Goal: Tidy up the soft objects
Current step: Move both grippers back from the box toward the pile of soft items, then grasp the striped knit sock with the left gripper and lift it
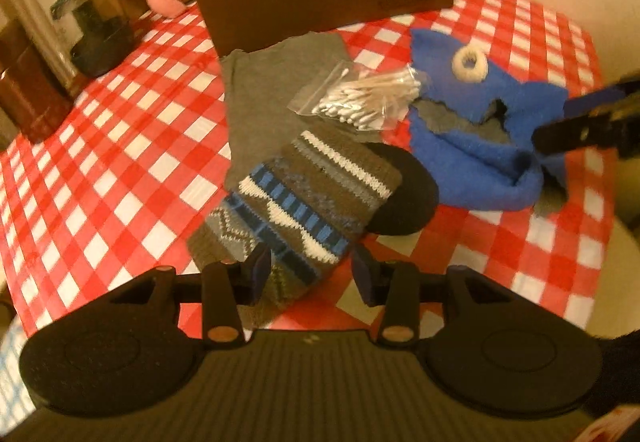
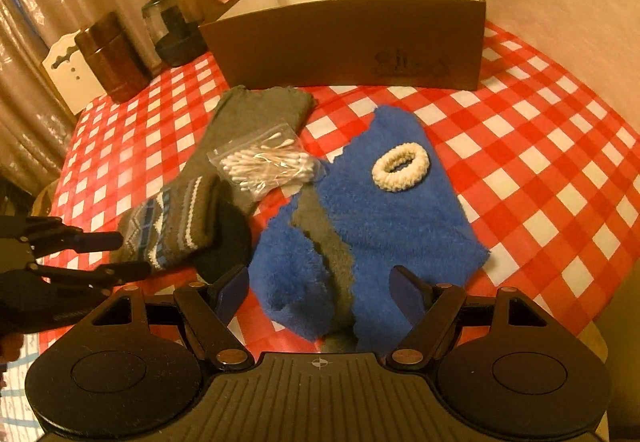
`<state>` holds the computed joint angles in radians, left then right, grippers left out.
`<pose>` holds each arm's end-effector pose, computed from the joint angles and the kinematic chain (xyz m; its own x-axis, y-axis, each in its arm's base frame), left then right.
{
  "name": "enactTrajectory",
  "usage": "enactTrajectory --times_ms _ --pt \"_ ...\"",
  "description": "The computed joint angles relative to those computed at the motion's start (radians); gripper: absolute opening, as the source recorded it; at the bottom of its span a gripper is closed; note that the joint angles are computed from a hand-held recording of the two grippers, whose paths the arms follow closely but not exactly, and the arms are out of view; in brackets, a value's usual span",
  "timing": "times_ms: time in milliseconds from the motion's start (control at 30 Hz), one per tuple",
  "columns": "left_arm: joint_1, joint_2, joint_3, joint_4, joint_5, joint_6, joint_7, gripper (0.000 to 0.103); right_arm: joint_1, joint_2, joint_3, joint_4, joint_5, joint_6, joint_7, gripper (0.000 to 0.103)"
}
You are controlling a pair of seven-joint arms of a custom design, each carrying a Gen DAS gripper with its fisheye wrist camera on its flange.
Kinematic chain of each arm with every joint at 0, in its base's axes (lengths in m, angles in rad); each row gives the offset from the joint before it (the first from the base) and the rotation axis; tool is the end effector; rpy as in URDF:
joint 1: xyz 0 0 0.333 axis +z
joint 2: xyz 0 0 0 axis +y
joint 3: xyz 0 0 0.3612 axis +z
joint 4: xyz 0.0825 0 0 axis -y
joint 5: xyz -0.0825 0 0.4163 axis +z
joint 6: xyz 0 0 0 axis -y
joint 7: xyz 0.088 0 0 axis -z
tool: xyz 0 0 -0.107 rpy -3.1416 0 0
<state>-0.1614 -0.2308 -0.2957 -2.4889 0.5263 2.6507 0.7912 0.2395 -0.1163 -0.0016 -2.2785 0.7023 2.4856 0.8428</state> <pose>0.4350 -0.2323 0.4292 -0.0674 -0.9882 -0.1372 -0.8625 0.1268 -0.4899 0.5337 0.1264 0.4634 0.4988 -0.8158 -0.2926 -0.8153 -0.3271 -0.4779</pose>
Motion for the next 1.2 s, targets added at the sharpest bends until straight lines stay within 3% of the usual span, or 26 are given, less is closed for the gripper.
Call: enactTrajectory --times_ms 167,333,533,600,667,733,1200 --pt "0.000 0.055 -0.019 0.029 0.104 -0.028 -0.021 0.043 -0.005 0.010 0.000 0.007 -0.010 -0.003 0.011 0.077" --pt "-0.014 0.101 -0.024 0.057 0.235 -0.075 -0.118 0.047 -0.010 0.018 0.001 0.013 -0.023 -0.014 0.027 0.077" --pt "-0.041 0.122 0.001 0.067 0.351 -0.088 -0.229 0.051 -0.013 0.026 0.005 0.019 -0.031 -0.016 0.033 0.077" --pt "-0.045 0.115 0.017 0.056 0.331 -0.063 -0.221 0.046 -0.014 0.028 0.006 0.021 -0.034 -0.018 0.037 0.077" --pt "-0.046 0.107 0.026 0.047 0.300 -0.048 -0.200 0.025 -0.015 0.032 0.006 0.024 -0.035 -0.020 0.035 0.077" --pt "-0.041 0.096 0.024 0.040 0.303 -0.056 -0.201 0.012 -0.016 0.036 0.007 0.028 -0.037 -0.022 0.032 0.077" --pt "0.070 -0.109 0.008 -0.010 0.177 -0.017 -0.297 0.010 -0.015 0.069 0.014 0.058 0.055 0.045 -0.063 0.077"
